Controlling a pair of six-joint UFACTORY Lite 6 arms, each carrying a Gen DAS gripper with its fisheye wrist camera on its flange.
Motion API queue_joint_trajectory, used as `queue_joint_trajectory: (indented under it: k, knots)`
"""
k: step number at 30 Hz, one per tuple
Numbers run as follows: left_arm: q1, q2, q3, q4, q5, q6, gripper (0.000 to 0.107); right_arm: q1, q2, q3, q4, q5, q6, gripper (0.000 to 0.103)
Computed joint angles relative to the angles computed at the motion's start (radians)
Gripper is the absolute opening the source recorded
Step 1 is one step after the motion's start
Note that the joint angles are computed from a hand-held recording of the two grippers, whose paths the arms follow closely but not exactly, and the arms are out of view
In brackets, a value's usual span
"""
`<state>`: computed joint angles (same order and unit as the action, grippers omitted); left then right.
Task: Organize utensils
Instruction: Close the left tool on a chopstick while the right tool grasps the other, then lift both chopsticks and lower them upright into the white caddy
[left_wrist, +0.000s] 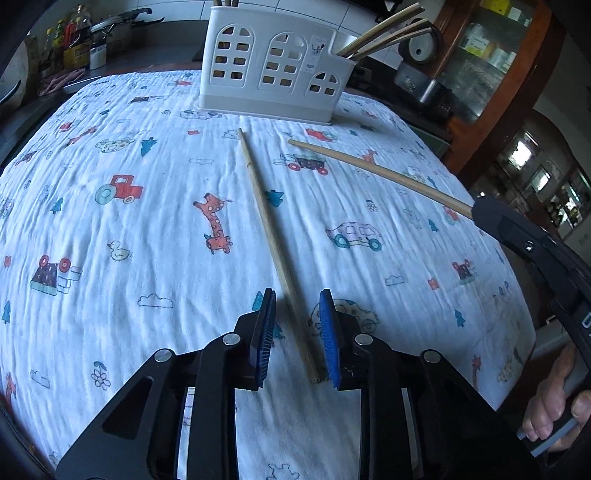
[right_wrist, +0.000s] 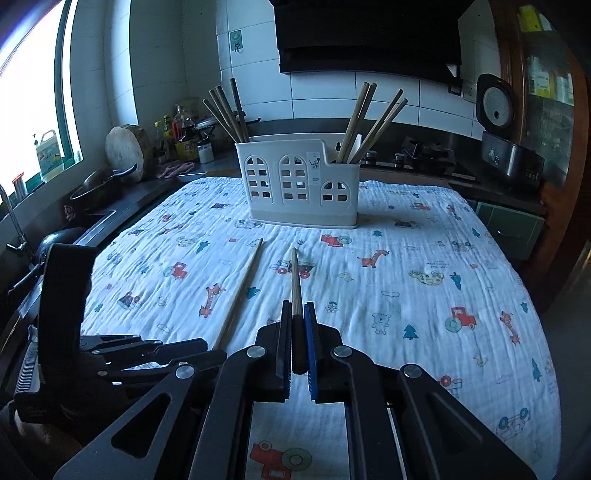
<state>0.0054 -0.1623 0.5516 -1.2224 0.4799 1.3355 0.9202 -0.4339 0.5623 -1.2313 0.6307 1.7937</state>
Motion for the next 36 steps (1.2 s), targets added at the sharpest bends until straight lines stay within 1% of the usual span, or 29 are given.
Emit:
queue_joint_trajectory:
  k: [4, 6, 7, 8, 13, 16, 18, 22, 25, 27, 30, 34, 36]
  knots:
    - [-0.024, 0.005, -0.002, -0.019, -0.045, 0.002, 0.019, 0.002, -0.006, -0.005, -0.005, 0.0, 0.005, 0.007]
    - [-0.046, -0.011, -0.012, -0.007, -0.082, -0.006, 0.017, 0.001, -0.004, -0.003, -0.007, 0.0, 0.005, 0.007]
    - [-0.064, -0.014, -0.012, 0.0, -0.108, -0.018, 0.014, 0.003, -0.004, -0.002, -0.008, 0.002, 0.003, 0.007]
    - [-0.063, -0.013, -0.011, 0.004, -0.106, -0.023, 0.011, 0.004, -0.002, 0.001, -0.007, 0.004, 0.001, 0.007]
    - [-0.026, -0.048, -0.007, 0.063, -0.061, -0.058, 0.008, 0.01, -0.01, 0.01, 0.0, 0.018, -0.012, 0.007]
    - [0.026, -0.105, 0.0, 0.119, -0.011, -0.082, 0.007, 0.007, -0.012, 0.026, 0.008, 0.024, -0.041, 0.007]
    - [0.063, -0.145, 0.012, 0.154, 0.025, -0.09, 0.007, -0.01, -0.016, 0.04, 0.019, 0.008, -0.071, 0.007]
    - [0.138, -0.203, 0.078, 0.17, 0.104, -0.067, 0.007, -0.036, -0.013, 0.086, 0.035, 0.001, -0.136, 0.007]
    - [0.163, -0.201, 0.163, 0.164, 0.142, -0.049, 0.007, -0.079, -0.007, 0.138, 0.071, -0.027, -0.227, 0.007]
    - [0.176, -0.171, 0.234, 0.154, 0.167, -0.046, 0.007, -0.114, 0.009, 0.186, 0.107, -0.048, -0.309, 0.007]
    - [0.165, -0.117, 0.343, 0.145, 0.166, -0.039, 0.006, -0.18, 0.043, 0.279, 0.197, -0.089, -0.468, 0.007]
    - [0.145, -0.023, 0.485, 0.174, 0.192, -0.069, 0.006, -0.285, 0.106, 0.416, 0.384, -0.143, -0.733, 0.007]
    - [0.131, 0.02, 0.557, 0.202, 0.198, -0.099, 0.006, -0.341, 0.137, 0.482, 0.538, -0.172, -0.911, 0.007]
